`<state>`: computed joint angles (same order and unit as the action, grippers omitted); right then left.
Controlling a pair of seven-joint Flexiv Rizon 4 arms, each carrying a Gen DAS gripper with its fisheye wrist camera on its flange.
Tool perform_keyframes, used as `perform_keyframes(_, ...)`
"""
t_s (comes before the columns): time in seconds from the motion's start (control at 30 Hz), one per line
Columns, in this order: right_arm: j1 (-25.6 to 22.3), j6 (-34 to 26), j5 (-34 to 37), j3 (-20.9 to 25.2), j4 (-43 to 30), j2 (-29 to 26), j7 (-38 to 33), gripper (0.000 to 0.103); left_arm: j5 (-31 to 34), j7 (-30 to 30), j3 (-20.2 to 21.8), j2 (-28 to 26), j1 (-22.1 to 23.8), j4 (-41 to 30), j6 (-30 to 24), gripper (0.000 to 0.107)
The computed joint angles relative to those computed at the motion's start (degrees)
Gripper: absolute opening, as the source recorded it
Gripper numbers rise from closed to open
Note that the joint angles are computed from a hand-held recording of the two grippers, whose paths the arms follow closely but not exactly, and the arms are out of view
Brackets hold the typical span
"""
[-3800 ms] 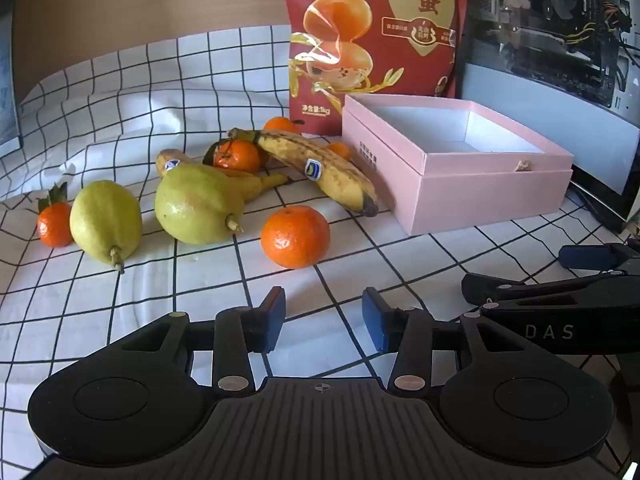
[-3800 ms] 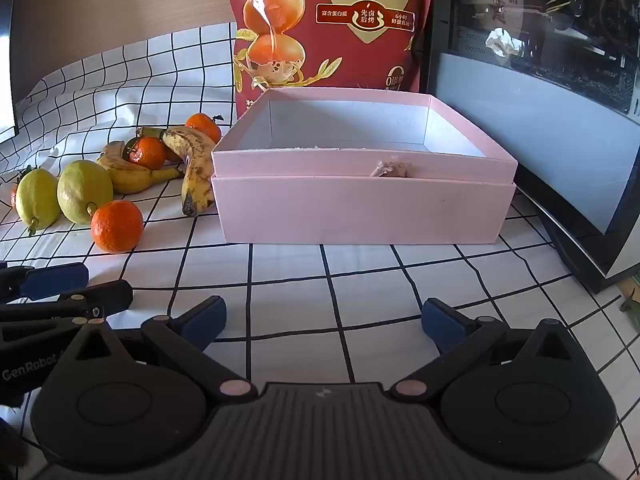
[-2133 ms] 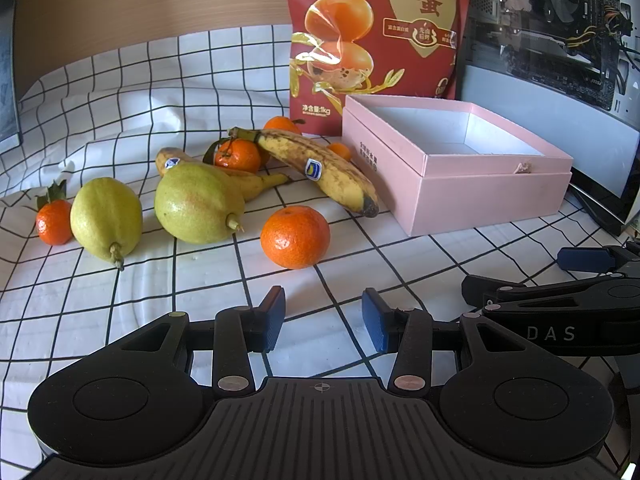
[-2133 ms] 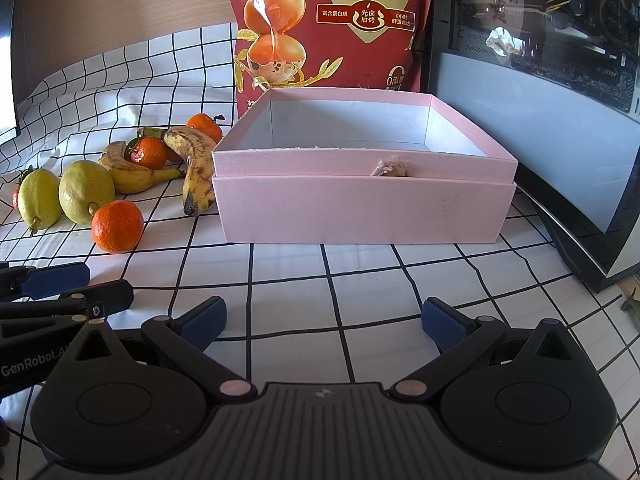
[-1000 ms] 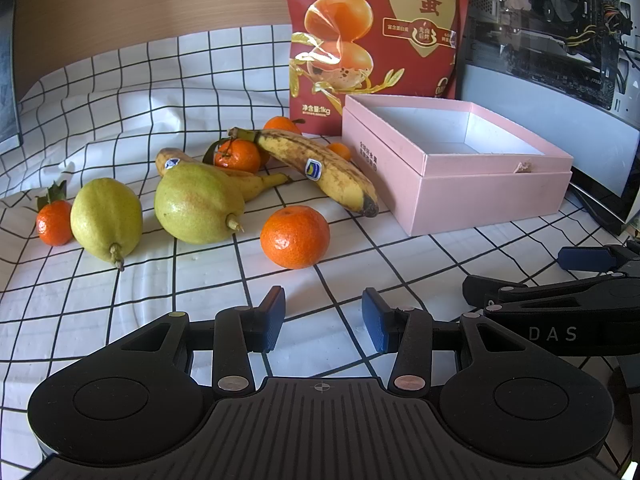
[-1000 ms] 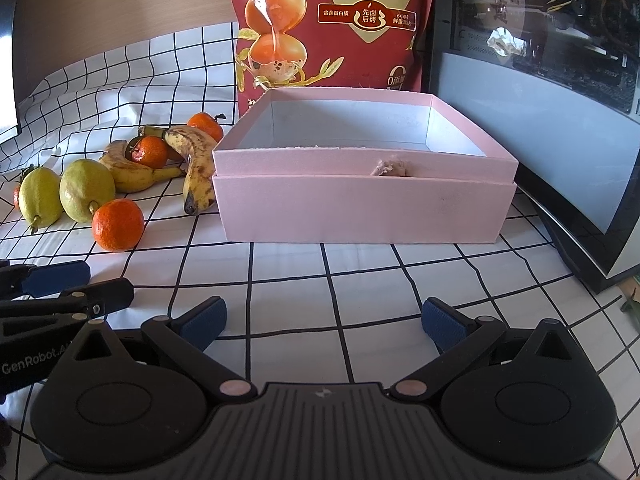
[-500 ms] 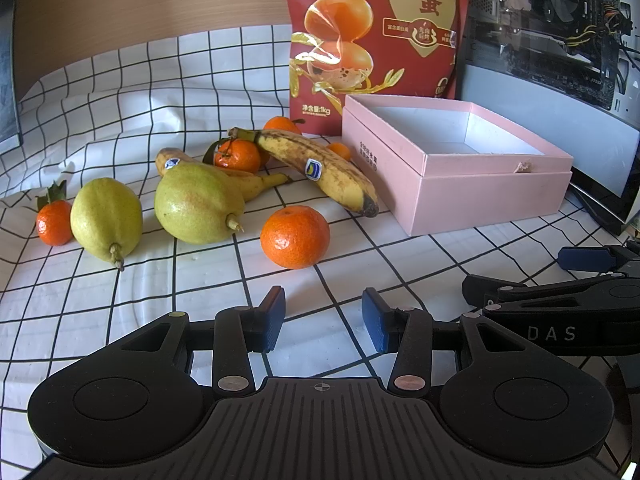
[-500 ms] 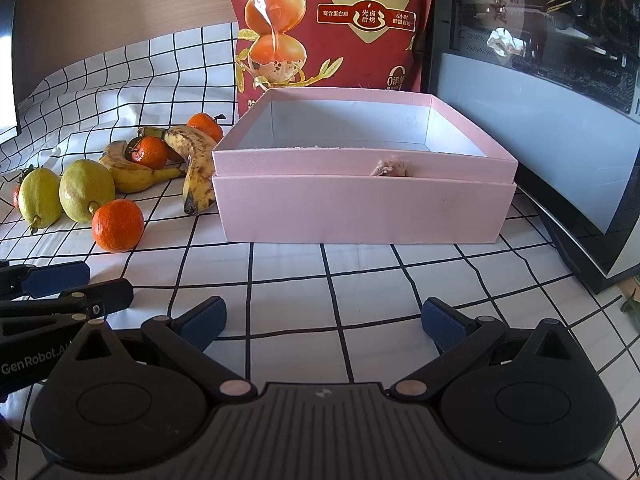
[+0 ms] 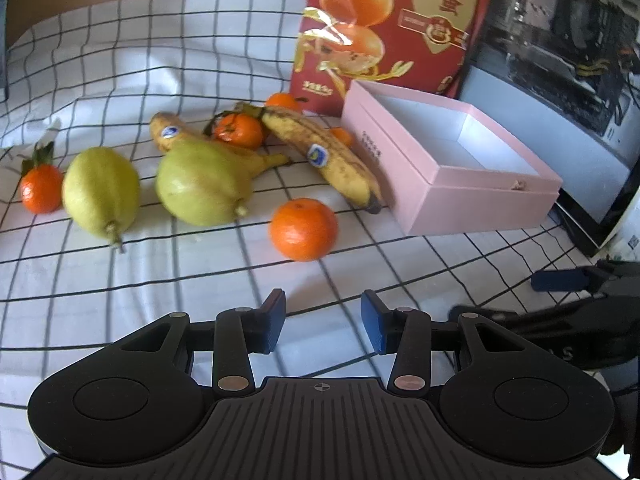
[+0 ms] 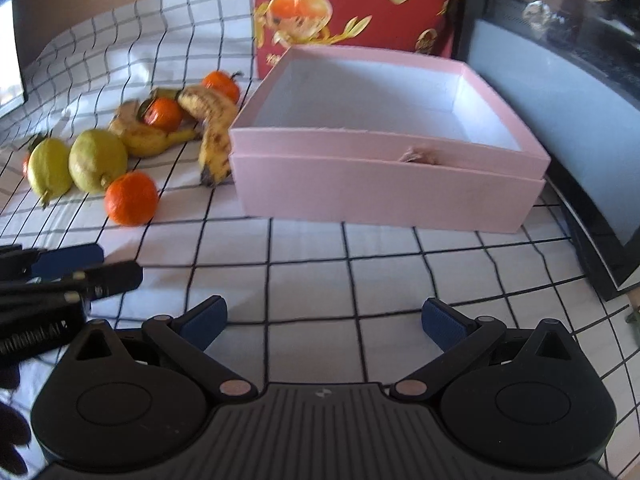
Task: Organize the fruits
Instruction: 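Reach the right tool to the spotted banana and close on it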
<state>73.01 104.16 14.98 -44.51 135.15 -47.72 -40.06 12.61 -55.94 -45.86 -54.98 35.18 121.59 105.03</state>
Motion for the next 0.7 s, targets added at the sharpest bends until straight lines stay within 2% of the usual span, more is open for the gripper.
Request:
perform_keyframes(0.23,-3.0,1.5,-1.5,3.1,1.1,3.5,-4.5,0.103,-0.6,-1.3,-3.3,-0.2,6.2,-0.3,0.2,0.047)
perform_keyframes(0.4,-3.4,-3.7,-2.8,2.5,-0.3,5.3,-3.3,0.103,-3.0,-6.3,-0.2,3.0,5.2,-3.2,2.0,0.045)
perform_keyframes(0.53,-0.5,-4.4,-3.1,0.0,-0.4,2.9,1.2,0.103,-3.3,-7.0,-1.6,2.6,6.0,-7.1,-1.7,0.045)
perform_keyframes(0.7,0.4,-3.5,-3.4,-0.6,0.2,2.0,2.3,0.103,-6.1,-4.5,-3.9,2.8,5.8,-10.7,-6.2,0.045)
